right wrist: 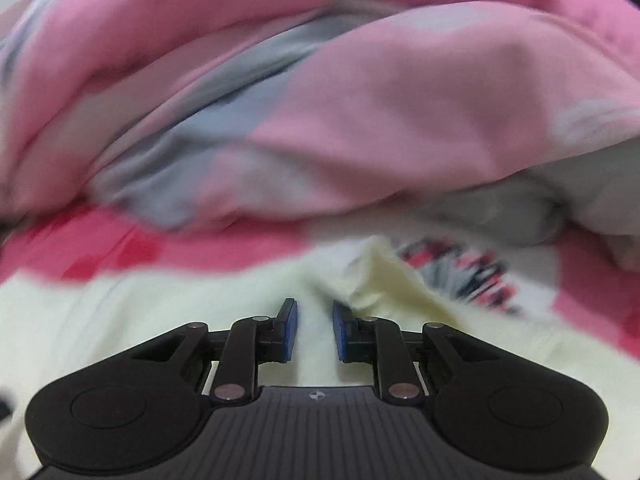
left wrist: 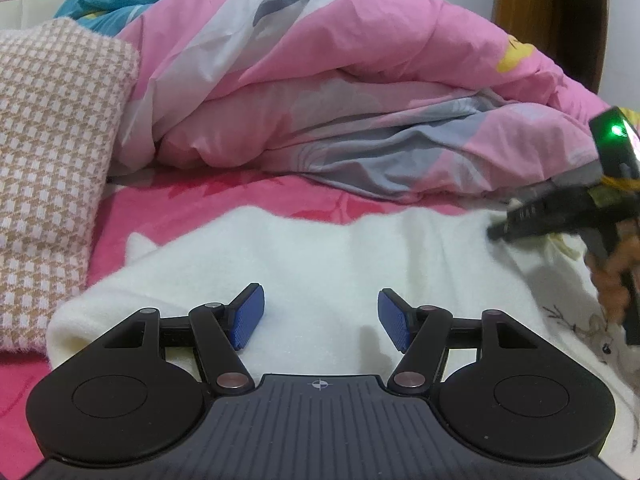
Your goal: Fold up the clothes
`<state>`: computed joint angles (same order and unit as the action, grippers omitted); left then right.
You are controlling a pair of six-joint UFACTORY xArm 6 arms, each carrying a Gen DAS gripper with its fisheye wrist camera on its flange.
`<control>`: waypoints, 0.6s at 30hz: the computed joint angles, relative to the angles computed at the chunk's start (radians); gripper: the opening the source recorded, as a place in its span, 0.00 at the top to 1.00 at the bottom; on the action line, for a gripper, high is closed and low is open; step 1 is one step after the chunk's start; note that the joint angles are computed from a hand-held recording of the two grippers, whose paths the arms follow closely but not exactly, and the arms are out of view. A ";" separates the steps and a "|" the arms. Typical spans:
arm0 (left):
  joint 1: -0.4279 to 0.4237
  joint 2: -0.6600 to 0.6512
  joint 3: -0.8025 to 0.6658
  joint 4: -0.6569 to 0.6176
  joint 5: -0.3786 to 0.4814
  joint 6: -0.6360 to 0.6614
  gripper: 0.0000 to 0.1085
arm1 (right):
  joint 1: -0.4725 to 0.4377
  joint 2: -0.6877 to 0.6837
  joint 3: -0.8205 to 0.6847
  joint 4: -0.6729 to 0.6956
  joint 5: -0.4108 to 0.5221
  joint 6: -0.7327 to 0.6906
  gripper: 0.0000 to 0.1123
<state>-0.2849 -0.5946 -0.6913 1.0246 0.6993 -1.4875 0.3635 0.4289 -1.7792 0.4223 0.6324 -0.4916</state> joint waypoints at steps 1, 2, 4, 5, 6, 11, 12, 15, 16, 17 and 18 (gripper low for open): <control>0.000 -0.001 0.000 -0.001 -0.001 -0.001 0.42 | -0.003 -0.001 -0.001 -0.016 -0.011 0.041 0.82; 0.001 -0.001 0.001 -0.001 -0.002 -0.002 0.42 | -0.008 -0.006 0.000 -0.009 -0.010 0.055 0.82; 0.001 -0.001 0.000 -0.004 -0.002 -0.004 0.42 | -0.014 -0.052 0.037 0.073 0.017 -0.020 0.81; 0.001 -0.001 -0.001 -0.006 -0.001 -0.004 0.42 | -0.015 -0.084 0.064 0.125 0.038 -0.081 0.81; 0.001 -0.001 -0.001 -0.007 -0.001 -0.005 0.42 | -0.016 -0.112 0.084 0.176 0.074 -0.144 0.81; 0.000 0.002 -0.003 -0.008 0.000 -0.006 0.41 | 0.003 -0.053 -0.019 0.210 0.284 -0.180 0.83; 0.001 0.001 -0.002 -0.008 -0.003 -0.006 0.41 | 0.018 -0.014 -0.053 0.170 0.264 -0.137 0.83; 0.006 -0.002 0.003 -0.008 -0.015 -0.004 0.39 | 0.034 0.135 -0.208 0.123 0.211 -0.002 0.94; 0.007 -0.003 0.004 -0.009 -0.017 -0.001 0.37 | 0.029 0.170 -0.261 0.134 0.214 0.058 0.96; 0.007 -0.003 0.005 -0.009 -0.020 0.002 0.37 | 0.025 0.185 -0.286 0.134 0.200 0.109 0.93; 0.008 -0.003 0.004 -0.012 -0.022 0.004 0.36 | 0.020 0.173 -0.276 0.120 0.166 0.149 0.92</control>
<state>-0.2768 -0.5975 -0.6869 1.0123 0.6777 -1.4837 0.3836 0.6016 -2.0553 0.5424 0.7986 -0.3429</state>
